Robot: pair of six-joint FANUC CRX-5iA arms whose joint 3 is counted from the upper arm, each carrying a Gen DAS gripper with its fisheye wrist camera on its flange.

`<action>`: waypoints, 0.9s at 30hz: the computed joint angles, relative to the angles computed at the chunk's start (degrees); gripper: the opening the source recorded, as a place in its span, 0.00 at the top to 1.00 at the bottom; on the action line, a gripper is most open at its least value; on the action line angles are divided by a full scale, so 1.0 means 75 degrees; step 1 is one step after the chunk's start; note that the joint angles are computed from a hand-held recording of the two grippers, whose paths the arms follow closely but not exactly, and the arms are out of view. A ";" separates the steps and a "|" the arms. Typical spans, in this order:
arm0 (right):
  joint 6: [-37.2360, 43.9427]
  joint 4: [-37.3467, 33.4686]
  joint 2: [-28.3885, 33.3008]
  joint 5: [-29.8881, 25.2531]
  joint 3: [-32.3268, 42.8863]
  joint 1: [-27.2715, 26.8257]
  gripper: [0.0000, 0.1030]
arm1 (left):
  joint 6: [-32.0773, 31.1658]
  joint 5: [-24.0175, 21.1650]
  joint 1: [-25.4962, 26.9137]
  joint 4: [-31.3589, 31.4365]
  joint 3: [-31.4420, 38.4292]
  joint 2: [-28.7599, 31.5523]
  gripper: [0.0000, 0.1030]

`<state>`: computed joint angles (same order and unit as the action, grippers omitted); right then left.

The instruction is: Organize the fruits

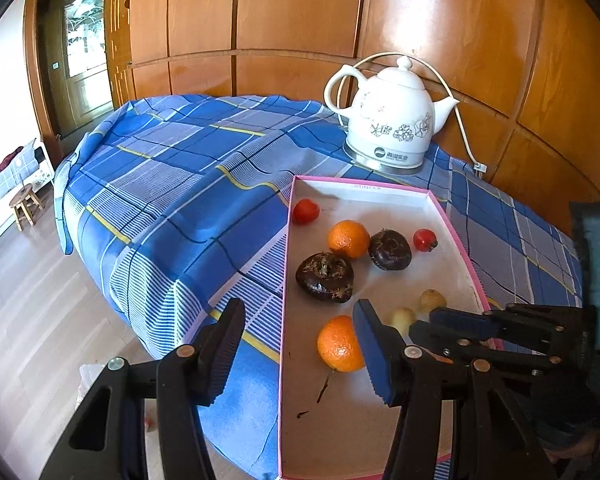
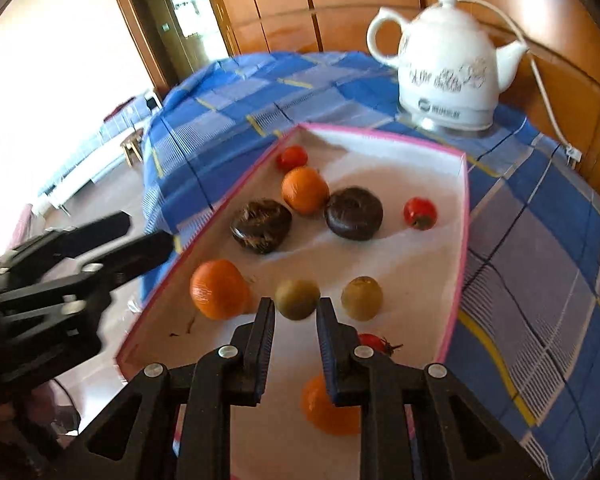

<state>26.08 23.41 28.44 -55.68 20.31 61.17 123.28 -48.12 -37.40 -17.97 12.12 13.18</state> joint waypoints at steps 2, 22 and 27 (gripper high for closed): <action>-0.0050 -0.0052 0.0002 0.0045 -0.0016 -0.0024 0.78 | -0.0041 0.0033 0.0011 0.0050 -0.0023 -0.0005 0.45; -0.1067 0.0951 -0.0266 -0.0040 -0.0573 0.0307 0.78 | -0.0003 0.0043 -0.0128 -0.0036 0.0006 -0.0029 0.45; -0.1425 0.1312 -0.0322 -0.0192 -0.0695 0.0422 0.78 | 0.0096 0.0076 -0.0166 -0.0121 -0.0008 -0.0067 0.45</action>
<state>15.39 33.25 26.03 -57.12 15.09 64.34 124.00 -47.55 -38.65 -18.88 12.06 12.68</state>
